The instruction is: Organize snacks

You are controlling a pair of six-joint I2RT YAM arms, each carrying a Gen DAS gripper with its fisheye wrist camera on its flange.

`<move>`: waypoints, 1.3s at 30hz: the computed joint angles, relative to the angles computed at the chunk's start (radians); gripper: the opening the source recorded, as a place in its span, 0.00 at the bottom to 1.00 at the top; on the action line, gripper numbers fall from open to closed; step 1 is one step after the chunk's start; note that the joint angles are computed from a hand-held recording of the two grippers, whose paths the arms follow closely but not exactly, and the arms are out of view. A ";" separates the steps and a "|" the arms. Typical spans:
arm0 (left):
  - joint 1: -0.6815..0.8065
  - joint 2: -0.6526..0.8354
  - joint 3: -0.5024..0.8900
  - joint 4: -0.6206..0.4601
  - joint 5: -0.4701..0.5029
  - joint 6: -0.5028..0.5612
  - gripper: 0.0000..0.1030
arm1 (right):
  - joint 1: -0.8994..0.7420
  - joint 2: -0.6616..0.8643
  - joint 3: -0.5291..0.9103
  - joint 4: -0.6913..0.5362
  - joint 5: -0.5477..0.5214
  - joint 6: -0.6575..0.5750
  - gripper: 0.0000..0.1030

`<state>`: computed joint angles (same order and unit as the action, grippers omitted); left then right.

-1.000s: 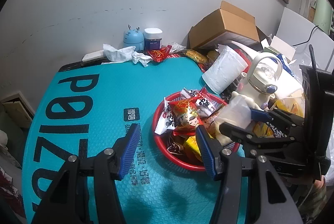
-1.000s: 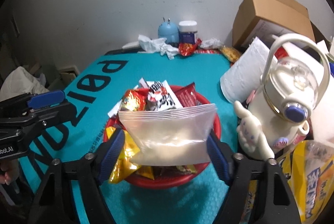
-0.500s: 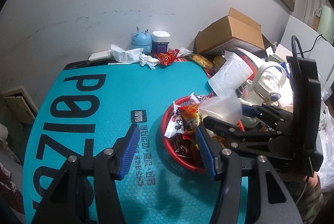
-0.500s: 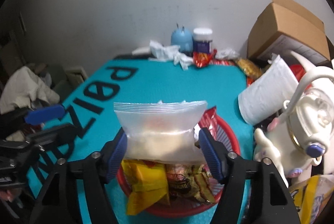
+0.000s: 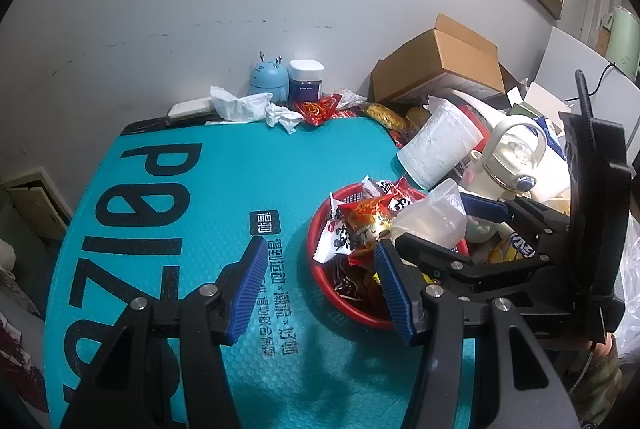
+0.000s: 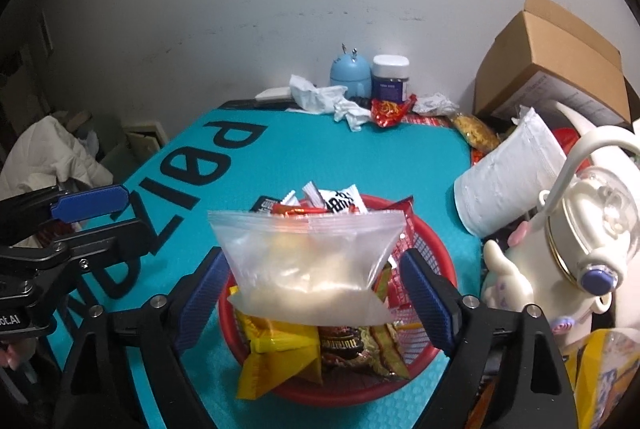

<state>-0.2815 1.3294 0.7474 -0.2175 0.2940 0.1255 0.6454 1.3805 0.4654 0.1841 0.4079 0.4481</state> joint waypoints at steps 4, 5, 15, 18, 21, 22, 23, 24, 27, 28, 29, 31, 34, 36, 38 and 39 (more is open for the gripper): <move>0.000 -0.012 -0.002 -0.004 -0.003 -0.003 0.53 | 0.006 -0.010 0.001 0.001 0.007 -0.010 0.87; -0.001 -0.016 -0.003 -0.005 -0.003 -0.003 0.53 | 0.009 -0.015 0.002 -0.002 0.007 -0.007 0.87; 0.002 -0.084 -0.006 -0.030 0.005 0.001 0.53 | 0.076 -0.132 -0.006 -0.063 0.087 0.008 0.87; 0.001 -0.125 -0.019 -0.036 0.007 0.005 0.53 | 0.125 -0.198 -0.003 -0.132 0.158 0.033 0.87; -0.010 -0.175 -0.036 -0.050 0.007 0.006 0.53 | 0.198 -0.263 -0.001 -0.208 0.246 0.069 0.87; -0.013 -0.188 -0.040 -0.056 0.009 0.008 0.53 | 0.233 -0.287 0.003 -0.249 0.288 0.092 0.87; -0.019 -0.213 -0.049 -0.065 0.011 0.009 0.53 | 0.260 -0.301 0.007 -0.283 0.321 0.114 0.87; -0.024 -0.232 -0.057 -0.071 0.010 0.009 0.53 | 0.289 -0.313 0.015 -0.325 0.355 0.143 0.87; -0.051 -0.298 -0.082 -0.090 -0.005 0.008 0.53 | 0.373 -0.355 0.027 -0.451 0.441 0.247 0.88; -0.064 -0.325 -0.093 -0.098 -0.013 0.007 0.53 | 0.411 -0.368 0.033 -0.509 0.474 0.303 0.88; -0.077 -0.348 -0.101 -0.106 -0.022 0.004 0.53 | 0.439 -0.377 0.035 -0.553 0.497 0.346 0.88; -0.098 -0.388 -0.117 -0.121 -0.031 -0.001 0.53 | 0.513 -0.380 0.048 -0.667 0.552 0.471 0.88; -0.144 -0.453 -0.144 -0.149 -0.058 -0.015 0.53 | 0.603 -0.365 0.063 -0.812 0.610 0.647 0.88; -0.187 -0.496 -0.166 -0.164 -0.090 -0.031 0.53 | 0.685 -0.336 0.082 -0.953 0.647 0.827 0.88; -0.225 -0.535 -0.188 -0.180 -0.114 -0.049 0.53 | 0.763 -0.300 0.099 -1.083 0.664 1.004 0.88; -0.240 -0.549 -0.197 -0.187 -0.122 -0.056 0.53 | 0.800 -0.277 0.105 -1.140 0.666 1.092 0.88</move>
<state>-0.5218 0.7806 0.5504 -0.4050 0.1719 0.0695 1.4450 1.1037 0.5707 -0.9555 1.0738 1.5399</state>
